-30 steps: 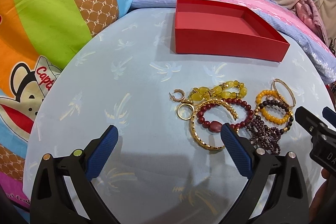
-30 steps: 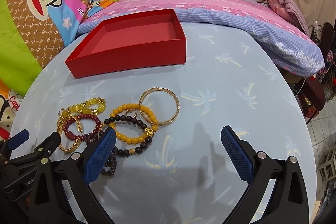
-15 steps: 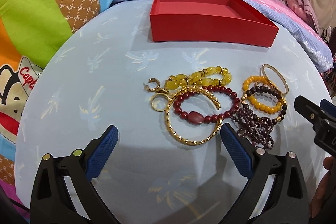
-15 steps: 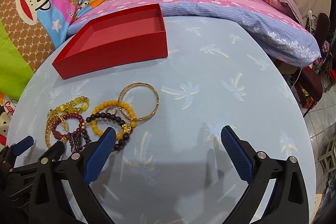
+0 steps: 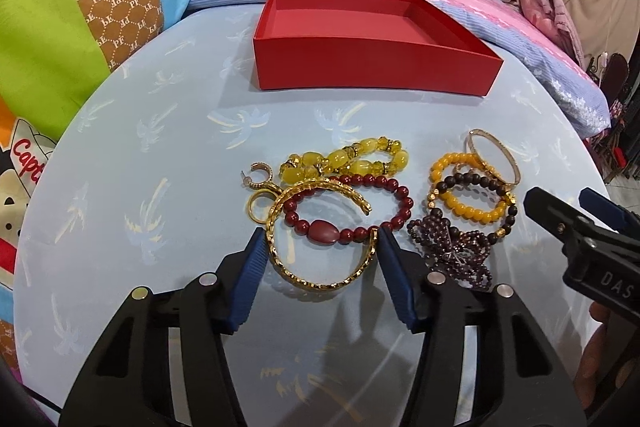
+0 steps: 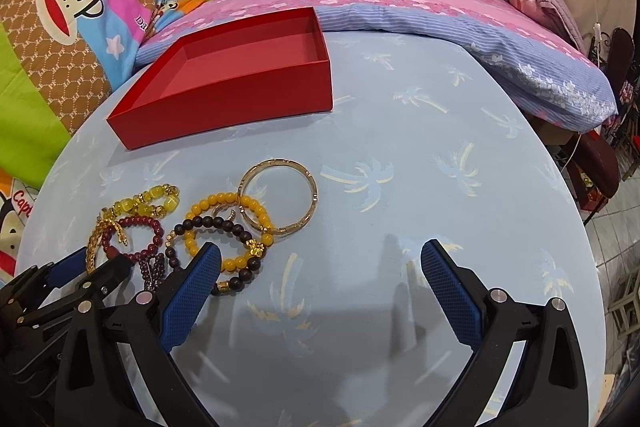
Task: Organize jewelry
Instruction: 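Grasp the twisted gold bangle with the left tool while the right grasps the thin gold bangle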
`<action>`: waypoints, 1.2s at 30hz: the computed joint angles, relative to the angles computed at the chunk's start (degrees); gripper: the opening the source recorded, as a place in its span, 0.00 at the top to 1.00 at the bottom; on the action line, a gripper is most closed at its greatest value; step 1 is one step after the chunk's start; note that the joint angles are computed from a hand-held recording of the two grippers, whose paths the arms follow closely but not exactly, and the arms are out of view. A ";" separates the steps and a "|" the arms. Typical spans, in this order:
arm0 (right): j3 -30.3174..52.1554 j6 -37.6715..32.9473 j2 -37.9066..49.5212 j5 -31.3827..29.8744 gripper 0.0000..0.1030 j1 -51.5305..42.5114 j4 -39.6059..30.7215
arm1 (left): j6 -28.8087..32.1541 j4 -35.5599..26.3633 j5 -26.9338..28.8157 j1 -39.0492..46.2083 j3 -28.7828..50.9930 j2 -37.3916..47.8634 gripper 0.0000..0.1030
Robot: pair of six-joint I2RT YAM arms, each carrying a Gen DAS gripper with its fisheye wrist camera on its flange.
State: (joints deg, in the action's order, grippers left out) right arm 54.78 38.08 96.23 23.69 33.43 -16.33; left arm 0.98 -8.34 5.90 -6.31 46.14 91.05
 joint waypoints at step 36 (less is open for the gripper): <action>5.69 -3.93 7.69 -6.03 0.49 -3.79 4.42 | 0.42 -2.64 2.12 4.42 1.91 -3.09 0.48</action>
